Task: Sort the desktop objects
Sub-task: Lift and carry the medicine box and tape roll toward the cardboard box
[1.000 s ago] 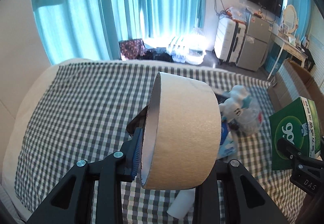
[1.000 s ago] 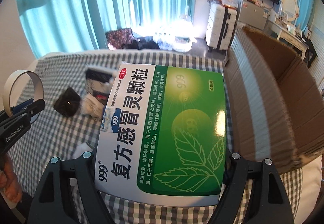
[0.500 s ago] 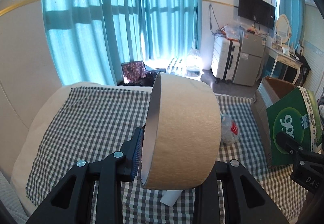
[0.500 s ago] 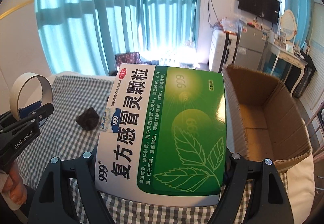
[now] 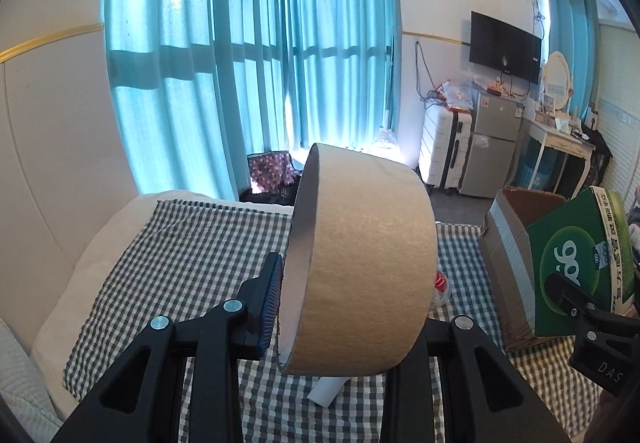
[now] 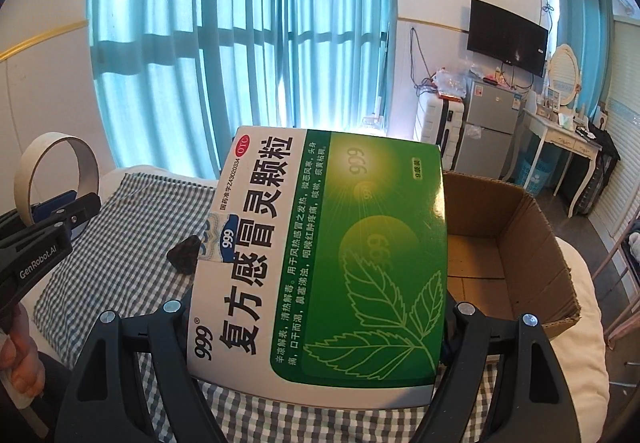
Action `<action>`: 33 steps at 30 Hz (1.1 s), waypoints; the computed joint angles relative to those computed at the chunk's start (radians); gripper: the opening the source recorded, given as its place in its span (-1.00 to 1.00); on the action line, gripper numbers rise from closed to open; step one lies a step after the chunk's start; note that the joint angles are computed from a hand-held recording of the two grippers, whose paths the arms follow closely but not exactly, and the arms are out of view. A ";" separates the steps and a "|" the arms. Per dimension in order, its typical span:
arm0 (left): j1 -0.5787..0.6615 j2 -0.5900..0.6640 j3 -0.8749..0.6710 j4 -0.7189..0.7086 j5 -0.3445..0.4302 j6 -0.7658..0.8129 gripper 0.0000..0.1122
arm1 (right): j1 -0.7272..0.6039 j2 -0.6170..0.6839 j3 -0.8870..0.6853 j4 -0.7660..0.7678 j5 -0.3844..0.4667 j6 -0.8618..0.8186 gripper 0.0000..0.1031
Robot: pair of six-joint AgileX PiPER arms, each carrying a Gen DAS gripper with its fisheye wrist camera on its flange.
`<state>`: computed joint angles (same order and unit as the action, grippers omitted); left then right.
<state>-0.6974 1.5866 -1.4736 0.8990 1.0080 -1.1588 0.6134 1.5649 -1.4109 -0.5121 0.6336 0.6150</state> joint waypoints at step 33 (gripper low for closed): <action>-0.146 0.413 -0.598 -0.056 0.082 0.151 -0.45 | -0.357 -0.137 0.102 0.217 -0.086 -0.267 0.55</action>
<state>-0.8431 1.9995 -2.0717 0.8433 1.0900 -1.0080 0.2567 1.4275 -1.3093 -0.2947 0.5472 0.3477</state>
